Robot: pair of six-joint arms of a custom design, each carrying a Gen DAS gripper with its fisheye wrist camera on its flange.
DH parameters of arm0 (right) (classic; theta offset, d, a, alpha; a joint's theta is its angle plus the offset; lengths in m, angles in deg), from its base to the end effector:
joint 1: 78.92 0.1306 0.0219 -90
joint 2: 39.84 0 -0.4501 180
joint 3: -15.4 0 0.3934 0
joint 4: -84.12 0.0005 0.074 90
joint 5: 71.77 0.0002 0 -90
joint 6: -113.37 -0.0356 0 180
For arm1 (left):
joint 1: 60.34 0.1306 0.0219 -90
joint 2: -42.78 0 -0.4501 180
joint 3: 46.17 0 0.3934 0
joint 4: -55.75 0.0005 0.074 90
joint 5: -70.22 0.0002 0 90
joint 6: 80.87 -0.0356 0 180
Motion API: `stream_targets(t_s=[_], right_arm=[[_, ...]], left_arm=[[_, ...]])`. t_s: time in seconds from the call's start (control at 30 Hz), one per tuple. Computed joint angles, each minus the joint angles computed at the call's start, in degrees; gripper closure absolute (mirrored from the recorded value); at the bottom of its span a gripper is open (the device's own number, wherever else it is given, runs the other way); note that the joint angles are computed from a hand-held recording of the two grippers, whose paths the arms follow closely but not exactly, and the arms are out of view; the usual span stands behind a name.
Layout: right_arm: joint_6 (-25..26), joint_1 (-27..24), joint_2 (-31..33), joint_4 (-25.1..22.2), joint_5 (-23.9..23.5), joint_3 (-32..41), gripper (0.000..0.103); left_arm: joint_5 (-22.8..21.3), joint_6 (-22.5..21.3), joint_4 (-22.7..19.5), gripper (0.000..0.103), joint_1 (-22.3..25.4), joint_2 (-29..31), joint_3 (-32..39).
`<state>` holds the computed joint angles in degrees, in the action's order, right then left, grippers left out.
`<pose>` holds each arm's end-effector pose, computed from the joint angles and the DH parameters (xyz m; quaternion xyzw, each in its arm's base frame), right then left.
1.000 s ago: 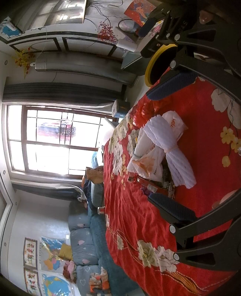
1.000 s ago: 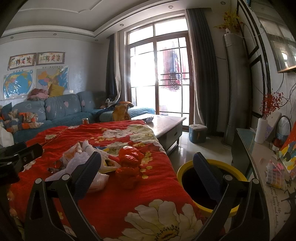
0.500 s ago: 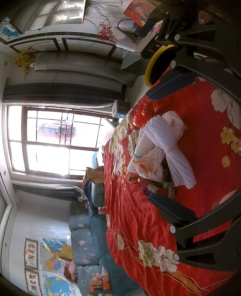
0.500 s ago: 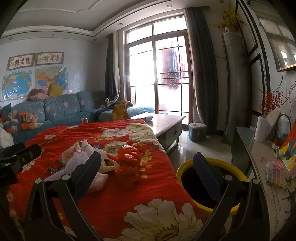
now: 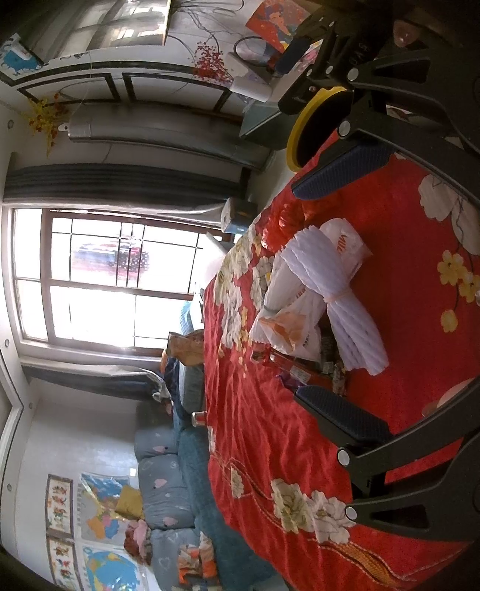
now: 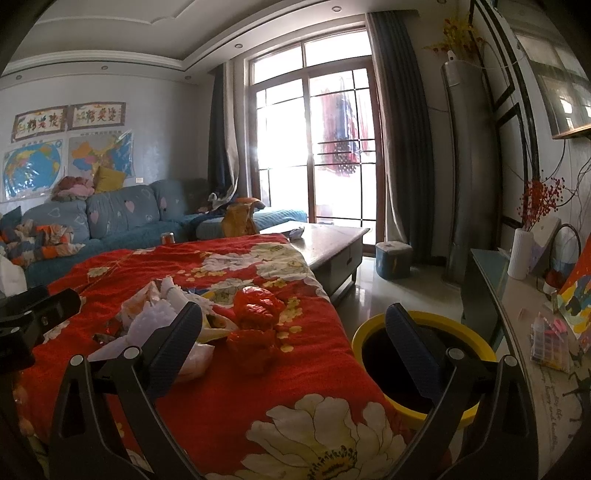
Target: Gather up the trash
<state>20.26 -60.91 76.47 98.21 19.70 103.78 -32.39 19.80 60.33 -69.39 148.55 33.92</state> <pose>0.6427 0.2075 0.3234 -0.0942 0.7815 0.1031 0.6081 0.5938 -0.0872 0.3539 -0.0737 0.8187 -0.0071 0.5695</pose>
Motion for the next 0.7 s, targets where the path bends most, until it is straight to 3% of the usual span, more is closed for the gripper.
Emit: stream_targets(t_s=[0.3,0.7], right_arm=[[1.05,0.22,0.78,-1.9,-4.76,1.28,0.006],[3.94,2.8,2.83,-10.22,-11.46,7.59,0.006]], left_arm=[[1.02,2.15,-1.27,0.011,2.09,0.53,0.58],[-1.07,3.6,-1.95,0.011,4.86,0.73,1.15]])
